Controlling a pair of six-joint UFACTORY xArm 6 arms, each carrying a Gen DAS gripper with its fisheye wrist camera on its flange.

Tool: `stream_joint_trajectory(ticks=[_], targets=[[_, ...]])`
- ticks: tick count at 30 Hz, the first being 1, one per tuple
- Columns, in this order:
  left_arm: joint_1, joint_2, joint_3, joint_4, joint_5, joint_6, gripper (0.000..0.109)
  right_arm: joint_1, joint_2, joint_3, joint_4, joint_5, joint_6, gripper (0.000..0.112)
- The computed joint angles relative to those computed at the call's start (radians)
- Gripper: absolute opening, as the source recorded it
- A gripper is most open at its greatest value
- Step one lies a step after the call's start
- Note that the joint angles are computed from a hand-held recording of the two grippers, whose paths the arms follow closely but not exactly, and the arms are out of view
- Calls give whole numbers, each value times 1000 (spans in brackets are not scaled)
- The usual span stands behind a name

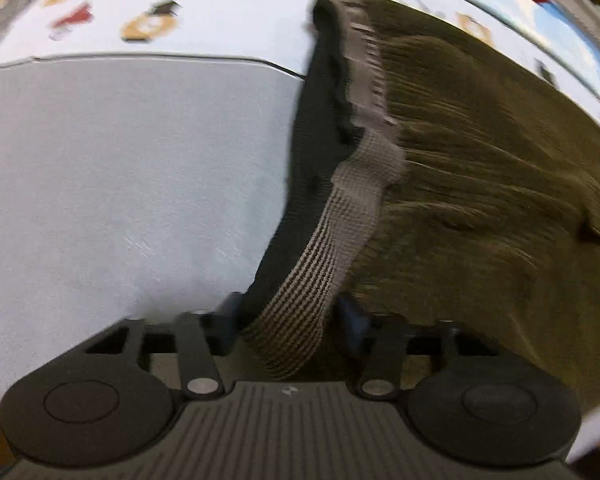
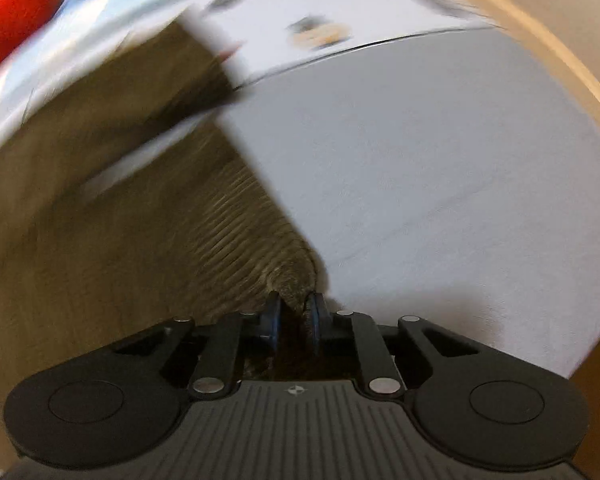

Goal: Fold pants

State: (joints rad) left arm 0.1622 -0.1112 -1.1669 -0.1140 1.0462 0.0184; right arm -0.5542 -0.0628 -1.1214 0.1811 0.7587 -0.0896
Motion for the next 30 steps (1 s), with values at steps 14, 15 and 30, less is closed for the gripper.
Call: stream_joint_trajectory(ticks=[14,15,30], targets=[[-60,-165,89,106,-93,39,53,63,-7,12,-277,21,132,34],[-49,-168,90,18,-88,99,53,64,-18,25,-267,-4,127,34],[-163,-91,45,94,-126,98,61,116,-107,97,-256,-159,108,48]])
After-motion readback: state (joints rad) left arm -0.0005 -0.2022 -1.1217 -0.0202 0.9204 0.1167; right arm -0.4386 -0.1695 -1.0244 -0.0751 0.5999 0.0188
